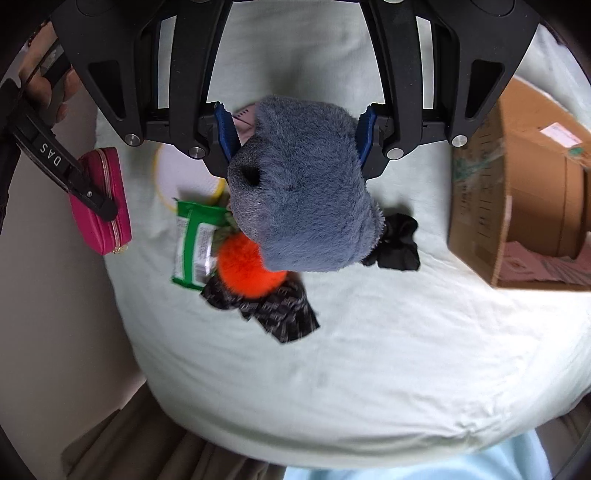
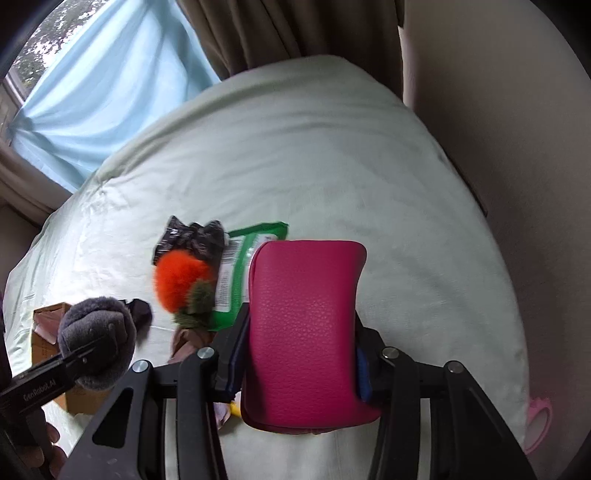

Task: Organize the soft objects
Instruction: 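Carry grey sock and pink pouch into the cardboard box and release both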

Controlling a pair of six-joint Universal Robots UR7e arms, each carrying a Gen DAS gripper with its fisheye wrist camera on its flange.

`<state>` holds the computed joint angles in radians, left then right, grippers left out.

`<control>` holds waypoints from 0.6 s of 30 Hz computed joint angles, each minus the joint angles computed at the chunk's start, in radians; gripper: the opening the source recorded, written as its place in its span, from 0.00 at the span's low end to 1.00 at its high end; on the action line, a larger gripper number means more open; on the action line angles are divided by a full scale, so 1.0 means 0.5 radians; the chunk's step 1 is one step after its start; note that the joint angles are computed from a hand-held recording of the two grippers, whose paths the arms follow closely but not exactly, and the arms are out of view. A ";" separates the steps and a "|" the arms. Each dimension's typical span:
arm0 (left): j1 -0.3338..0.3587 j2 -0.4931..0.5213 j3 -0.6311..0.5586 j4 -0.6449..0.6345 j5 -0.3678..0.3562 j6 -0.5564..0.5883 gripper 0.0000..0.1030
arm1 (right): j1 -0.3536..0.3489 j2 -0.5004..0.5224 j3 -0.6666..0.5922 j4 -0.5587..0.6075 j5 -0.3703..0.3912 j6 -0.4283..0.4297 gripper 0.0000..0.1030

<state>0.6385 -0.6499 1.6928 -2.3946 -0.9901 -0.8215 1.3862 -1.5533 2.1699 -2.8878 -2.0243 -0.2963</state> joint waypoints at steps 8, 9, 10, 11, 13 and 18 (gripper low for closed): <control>-0.208 -0.318 0.046 0.160 0.122 -0.002 0.46 | 0.466 -0.199 -0.060 0.242 -0.310 0.136 0.41; -0.228 -0.360 0.057 0.181 0.141 -0.011 0.46 | 0.555 -0.212 -0.078 0.275 -0.361 0.171 0.41; -0.248 -0.407 0.068 0.207 0.165 -0.023 0.46 | 0.609 -0.214 -0.088 0.295 -0.389 0.194 0.41; -0.265 -0.456 0.081 0.238 0.182 -0.039 0.46 | 0.669 -0.214 -0.099 0.319 -0.419 0.225 0.41; -0.297 -0.561 0.104 0.319 0.214 -0.078 0.46 | 0.813 -0.205 -0.131 0.395 -0.471 0.309 0.41; -0.335 -0.818 0.192 0.492 0.330 -0.132 0.46 | 1.078 -0.106 -0.189 0.466 -0.525 0.483 0.41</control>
<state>0.4708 -1.0588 1.7887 -2.1488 -0.8251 -0.8874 1.9250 -1.6062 2.0754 -2.6549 -2.2866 -0.0548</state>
